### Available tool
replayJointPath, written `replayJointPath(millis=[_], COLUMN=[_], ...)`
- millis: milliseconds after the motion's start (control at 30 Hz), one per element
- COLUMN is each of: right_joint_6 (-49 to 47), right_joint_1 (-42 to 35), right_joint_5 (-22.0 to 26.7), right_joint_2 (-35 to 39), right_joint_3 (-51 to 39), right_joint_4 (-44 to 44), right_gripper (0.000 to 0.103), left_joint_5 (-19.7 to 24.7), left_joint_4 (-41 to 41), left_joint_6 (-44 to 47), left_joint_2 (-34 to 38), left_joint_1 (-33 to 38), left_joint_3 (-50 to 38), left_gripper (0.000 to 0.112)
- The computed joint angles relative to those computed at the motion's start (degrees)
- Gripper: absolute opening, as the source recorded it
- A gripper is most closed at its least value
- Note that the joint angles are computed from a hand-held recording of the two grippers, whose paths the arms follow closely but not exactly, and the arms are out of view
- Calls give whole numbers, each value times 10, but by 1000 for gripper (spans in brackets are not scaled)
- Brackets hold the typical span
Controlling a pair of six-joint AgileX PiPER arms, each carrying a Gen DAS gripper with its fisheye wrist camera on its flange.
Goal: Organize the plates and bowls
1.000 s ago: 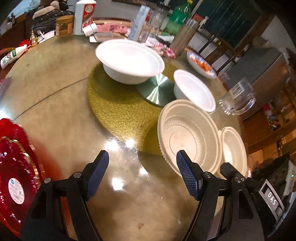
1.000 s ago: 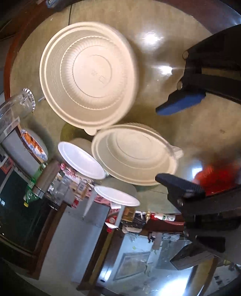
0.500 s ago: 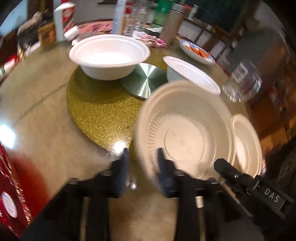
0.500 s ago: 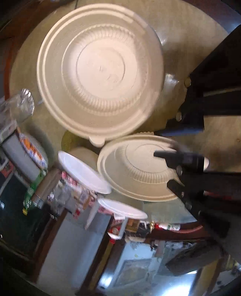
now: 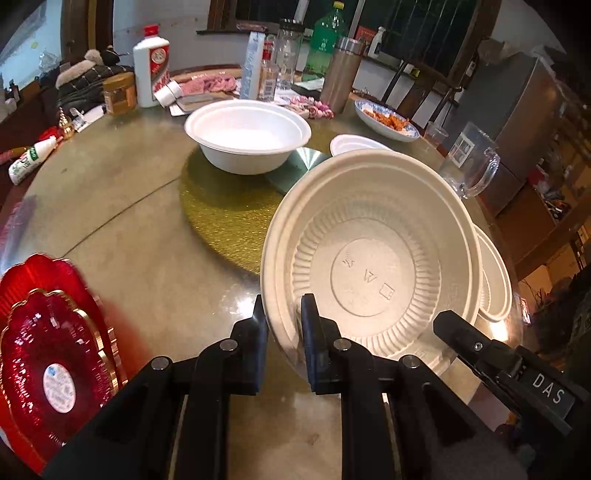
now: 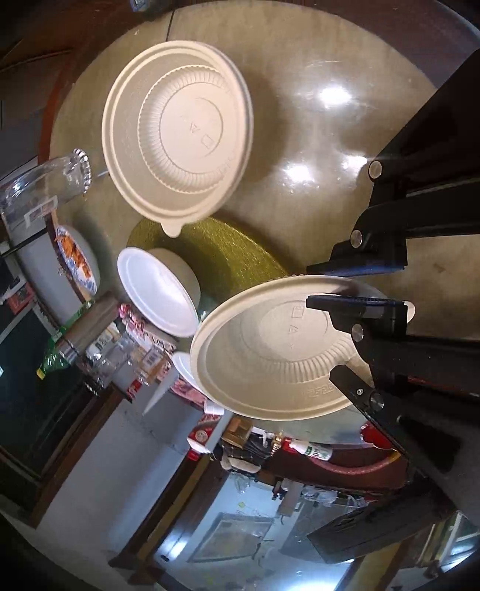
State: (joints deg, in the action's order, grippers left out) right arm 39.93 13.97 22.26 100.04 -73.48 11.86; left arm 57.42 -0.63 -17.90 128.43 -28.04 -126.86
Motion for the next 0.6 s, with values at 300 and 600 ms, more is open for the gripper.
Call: replayJointPath(millis=[300, 600], right_joint_6=[142, 208], right_joint_1=[68, 115], right_joint_5=[-10, 6], right_joint_2=[-43, -44], right_joint_3=[35, 20], right_joint_4=[-142, -212], right_gripper=[10, 10], left_joint_5=[-106, -151], left_joint_4=[23, 18], left_joint_6=[-15, -12], left_joint_2=[-127, -192], left_joint_1=[6, 28], left_joint_3=[207, 306], left_gripper=[15, 16])
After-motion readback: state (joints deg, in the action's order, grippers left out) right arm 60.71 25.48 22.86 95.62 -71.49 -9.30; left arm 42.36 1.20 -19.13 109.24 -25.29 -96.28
